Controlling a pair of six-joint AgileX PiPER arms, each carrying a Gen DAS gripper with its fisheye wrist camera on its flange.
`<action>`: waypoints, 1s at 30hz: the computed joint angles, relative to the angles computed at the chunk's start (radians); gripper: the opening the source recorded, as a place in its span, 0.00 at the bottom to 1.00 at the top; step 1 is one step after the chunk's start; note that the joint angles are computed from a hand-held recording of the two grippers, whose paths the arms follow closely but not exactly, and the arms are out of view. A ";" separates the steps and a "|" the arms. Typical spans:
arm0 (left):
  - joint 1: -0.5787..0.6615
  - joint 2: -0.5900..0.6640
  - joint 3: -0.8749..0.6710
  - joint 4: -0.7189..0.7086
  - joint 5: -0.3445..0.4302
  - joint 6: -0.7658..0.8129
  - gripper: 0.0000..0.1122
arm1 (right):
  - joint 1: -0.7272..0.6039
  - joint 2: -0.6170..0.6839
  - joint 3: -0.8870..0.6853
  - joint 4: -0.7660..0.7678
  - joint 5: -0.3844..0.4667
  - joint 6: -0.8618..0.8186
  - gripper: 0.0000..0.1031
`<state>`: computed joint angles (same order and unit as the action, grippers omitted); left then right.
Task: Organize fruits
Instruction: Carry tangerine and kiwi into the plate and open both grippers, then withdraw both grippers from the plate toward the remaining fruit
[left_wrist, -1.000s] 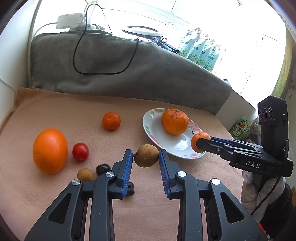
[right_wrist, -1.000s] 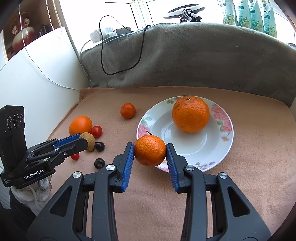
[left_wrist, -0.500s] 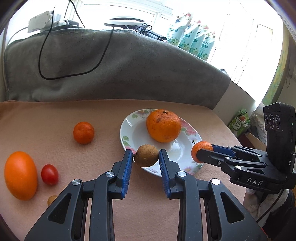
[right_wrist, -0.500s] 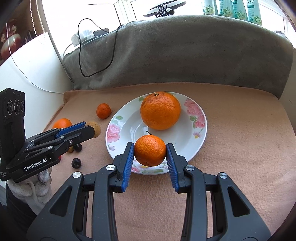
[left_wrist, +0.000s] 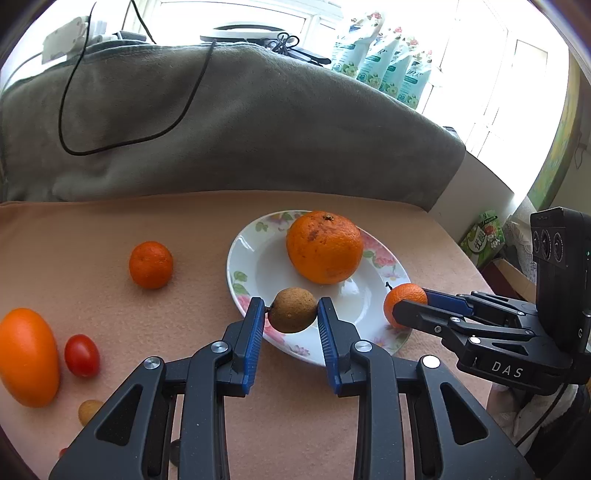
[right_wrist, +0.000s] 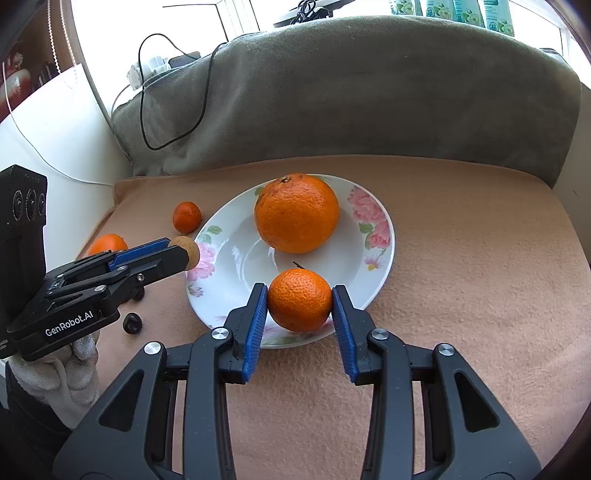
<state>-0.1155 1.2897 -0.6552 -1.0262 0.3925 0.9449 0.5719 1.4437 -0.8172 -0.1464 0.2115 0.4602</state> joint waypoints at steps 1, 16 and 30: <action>-0.002 0.001 0.000 0.004 -0.002 -0.005 0.25 | 0.001 0.000 0.001 -0.013 -0.001 0.013 0.36; -0.011 -0.021 0.004 0.050 -0.024 -0.054 0.48 | 0.029 -0.031 0.008 -0.206 0.018 0.204 0.56; -0.031 -0.080 0.020 0.145 -0.050 -0.168 0.69 | 0.096 -0.062 0.014 -0.468 0.067 0.462 0.84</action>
